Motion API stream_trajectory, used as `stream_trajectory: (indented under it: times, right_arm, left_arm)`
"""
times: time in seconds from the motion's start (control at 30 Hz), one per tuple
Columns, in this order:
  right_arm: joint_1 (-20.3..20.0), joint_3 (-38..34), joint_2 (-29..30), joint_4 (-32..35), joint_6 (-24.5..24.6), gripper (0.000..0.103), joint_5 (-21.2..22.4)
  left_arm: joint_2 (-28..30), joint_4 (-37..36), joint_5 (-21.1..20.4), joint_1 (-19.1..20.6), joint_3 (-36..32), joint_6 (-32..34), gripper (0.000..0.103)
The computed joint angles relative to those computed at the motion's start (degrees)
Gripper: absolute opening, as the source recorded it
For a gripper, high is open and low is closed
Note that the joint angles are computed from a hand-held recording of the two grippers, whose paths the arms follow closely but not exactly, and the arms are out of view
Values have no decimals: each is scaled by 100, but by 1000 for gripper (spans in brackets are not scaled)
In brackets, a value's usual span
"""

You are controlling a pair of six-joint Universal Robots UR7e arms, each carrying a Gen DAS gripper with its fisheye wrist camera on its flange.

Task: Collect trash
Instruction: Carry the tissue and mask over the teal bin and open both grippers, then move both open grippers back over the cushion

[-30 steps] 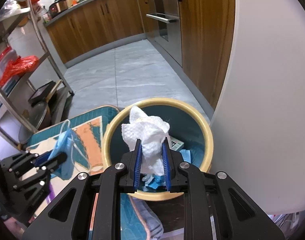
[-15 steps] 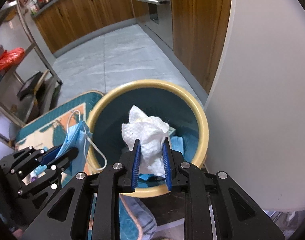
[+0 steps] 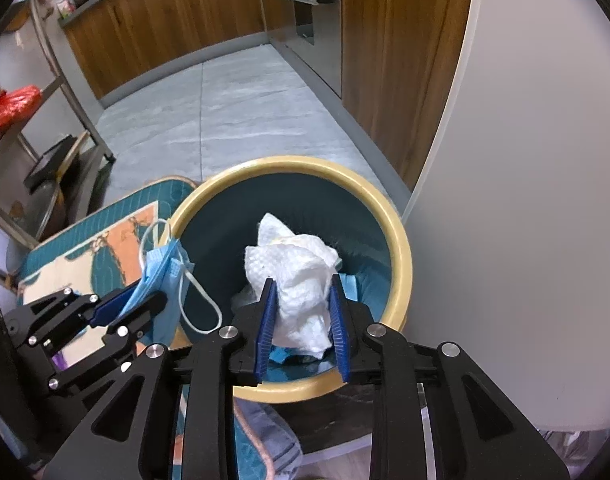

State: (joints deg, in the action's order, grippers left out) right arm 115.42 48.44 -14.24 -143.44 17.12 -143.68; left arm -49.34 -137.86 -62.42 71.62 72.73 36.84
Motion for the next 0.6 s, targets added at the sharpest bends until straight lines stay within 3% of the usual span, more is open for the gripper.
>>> stream_trajectory:
  times: [0.07,0.2,0.37,0.47,0.6]
  right_arm:
    - [-2,18,-7,-108,-8,38,-28]
    - [-7,22,-4,-275,-63,41,-2]
    - [11,-2,22,-362,-85,46,-29]
    - [15,13,17,-419,-71,57,-52]
    - [35,93,-36,-732,12,59,-15]
  left_arm:
    - [1,26,-25,12,-26,-27,20]
    - [-27,18,-29,14,-15,-20,23]
    - [-57,-18,-79,24,-24,-18,35]
    - [-76,-64,-105,25,-8,-15,44]
    - [-122,-200,-140,15,43,45,56]
